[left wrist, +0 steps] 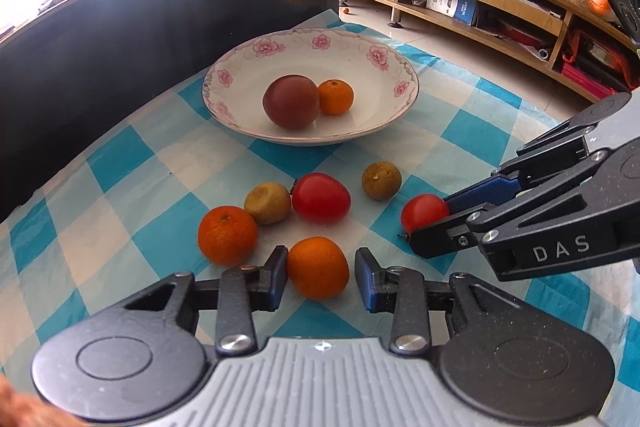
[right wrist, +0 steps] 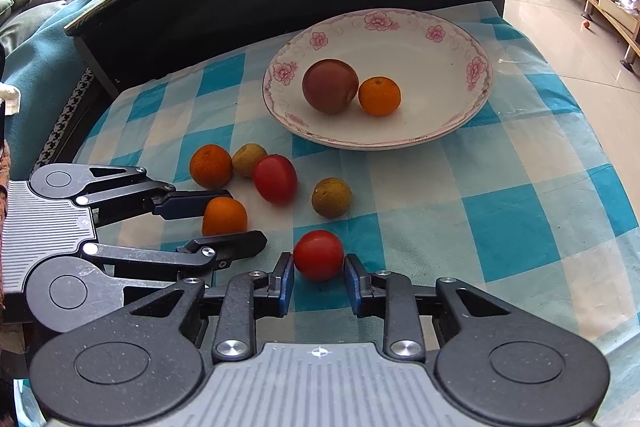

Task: Organize fruits
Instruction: 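Grasp a second tangerine with the left tool while the right tool grasps a red tomato, then lower both held fruits into the white bowl and open both tools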

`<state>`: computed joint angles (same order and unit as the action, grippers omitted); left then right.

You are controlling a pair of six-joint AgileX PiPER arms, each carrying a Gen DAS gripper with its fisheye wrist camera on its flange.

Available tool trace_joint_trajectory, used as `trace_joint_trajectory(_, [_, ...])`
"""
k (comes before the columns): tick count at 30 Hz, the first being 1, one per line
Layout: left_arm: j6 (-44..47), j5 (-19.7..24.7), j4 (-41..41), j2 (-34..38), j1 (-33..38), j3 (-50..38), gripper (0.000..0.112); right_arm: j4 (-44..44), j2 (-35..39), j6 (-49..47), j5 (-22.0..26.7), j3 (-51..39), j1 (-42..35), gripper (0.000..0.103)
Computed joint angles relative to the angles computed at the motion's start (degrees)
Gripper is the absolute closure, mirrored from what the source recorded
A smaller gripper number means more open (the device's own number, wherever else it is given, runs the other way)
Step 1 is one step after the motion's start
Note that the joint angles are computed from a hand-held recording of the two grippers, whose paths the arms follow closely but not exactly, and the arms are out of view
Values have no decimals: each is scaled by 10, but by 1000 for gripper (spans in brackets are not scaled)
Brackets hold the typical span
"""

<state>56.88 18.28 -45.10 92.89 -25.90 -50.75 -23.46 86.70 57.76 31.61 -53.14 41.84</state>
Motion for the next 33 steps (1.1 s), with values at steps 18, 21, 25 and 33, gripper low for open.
trace_joint_trajectory(18, [-62,16,55,-6,0,-8,72,4,-1,1,8,-3,1,82])
trace_joint_trajectory(21, [-60,18,52,-9,-1,-10,72,-3,-2,8,7,-3,3,82])
trace_joint_trajectory(25, [-56,21,40,-14,-1,-16,72,-16,-8,20,8,-3,8,83])
trace_joint_trajectory(33, [-84,13,52,-13,-8,-41,72,-57,-20,58,17,-9,12,82])
